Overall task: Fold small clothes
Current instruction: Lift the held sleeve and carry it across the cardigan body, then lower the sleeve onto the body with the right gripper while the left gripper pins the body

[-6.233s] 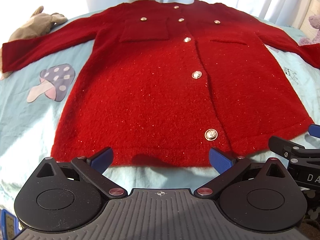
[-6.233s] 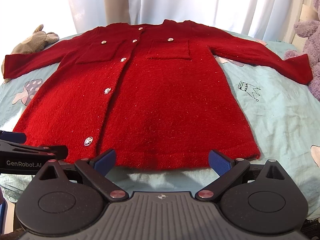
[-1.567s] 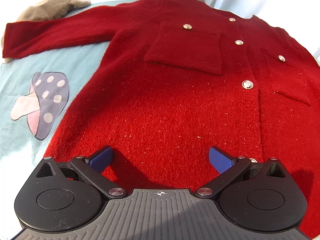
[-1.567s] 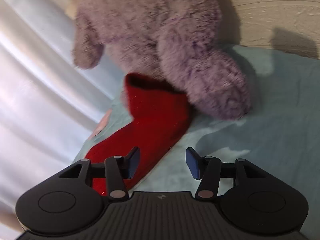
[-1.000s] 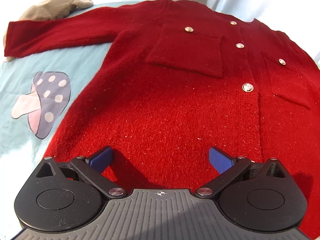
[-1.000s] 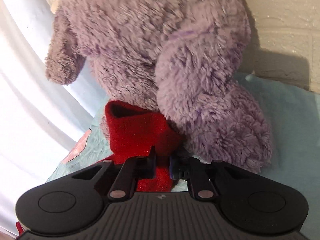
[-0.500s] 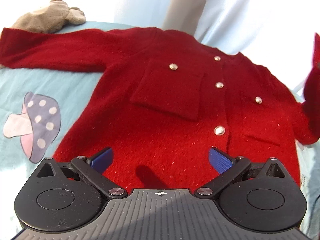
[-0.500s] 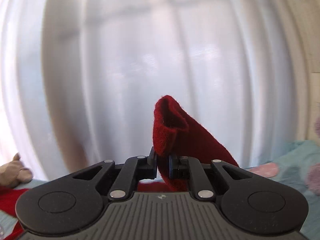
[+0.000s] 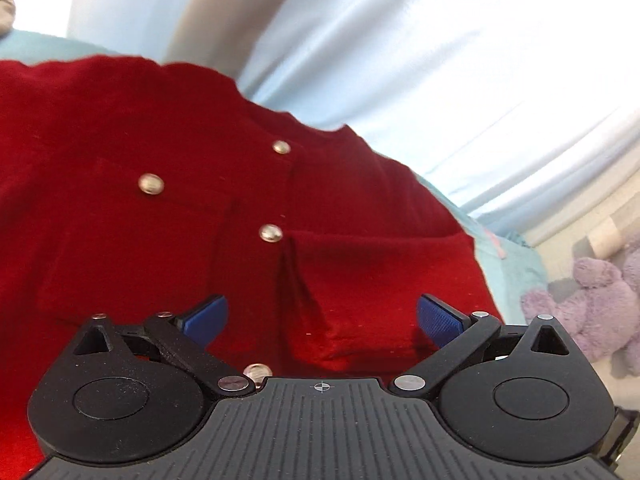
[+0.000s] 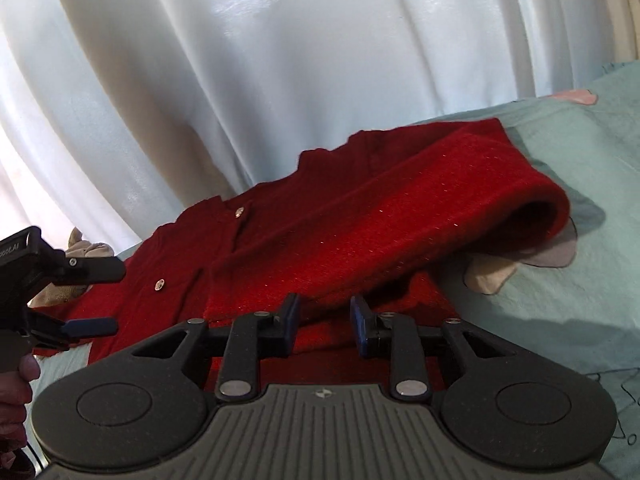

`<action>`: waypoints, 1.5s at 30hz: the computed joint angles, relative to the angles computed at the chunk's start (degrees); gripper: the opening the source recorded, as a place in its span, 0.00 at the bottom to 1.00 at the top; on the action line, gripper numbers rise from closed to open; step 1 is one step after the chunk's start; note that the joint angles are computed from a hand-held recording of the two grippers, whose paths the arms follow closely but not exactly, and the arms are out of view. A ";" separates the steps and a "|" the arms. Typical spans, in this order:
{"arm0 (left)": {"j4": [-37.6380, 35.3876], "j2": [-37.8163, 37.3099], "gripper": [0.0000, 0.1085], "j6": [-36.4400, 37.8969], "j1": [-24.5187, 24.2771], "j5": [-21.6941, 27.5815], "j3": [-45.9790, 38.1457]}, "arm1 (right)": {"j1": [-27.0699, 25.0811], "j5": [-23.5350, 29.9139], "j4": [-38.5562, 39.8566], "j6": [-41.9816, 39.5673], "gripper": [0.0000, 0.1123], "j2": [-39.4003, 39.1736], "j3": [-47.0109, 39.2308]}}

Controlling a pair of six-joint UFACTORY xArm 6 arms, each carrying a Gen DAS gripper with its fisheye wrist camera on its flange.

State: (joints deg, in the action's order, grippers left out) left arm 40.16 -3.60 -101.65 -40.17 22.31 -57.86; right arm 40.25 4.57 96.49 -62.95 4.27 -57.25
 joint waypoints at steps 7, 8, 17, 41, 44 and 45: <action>-25.86 10.42 0.72 18.93 2.54 -12.33 -2.46 | -0.97 -0.72 2.02 2.79 0.25 -4.01 5.41; -25.68 11.33 0.72 18.27 2.85 -13.94 -2.48 | -1.17 -0.81 2.11 2.87 0.25 -4.38 5.82; -26.63 11.90 0.12 22.26 3.37 -11.88 -5.12 | -4.08 1.28 2.94 4.34 0.25 -4.37 5.31; 4.53 -4.86 0.32 -0.39 10.22 6.48 8.58 | -9.95 14.33 11.72 15.73 0.47 8.86 -8.54; 4.65 -4.46 0.16 -0.82 11.74 3.55 9.04 | -9.71 12.87 14.12 14.62 0.42 10.31 -9.86; 4.80 -4.59 0.13 -0.92 11.82 3.37 8.93 | -9.53 12.12 14.49 14.35 0.40 10.70 -10.33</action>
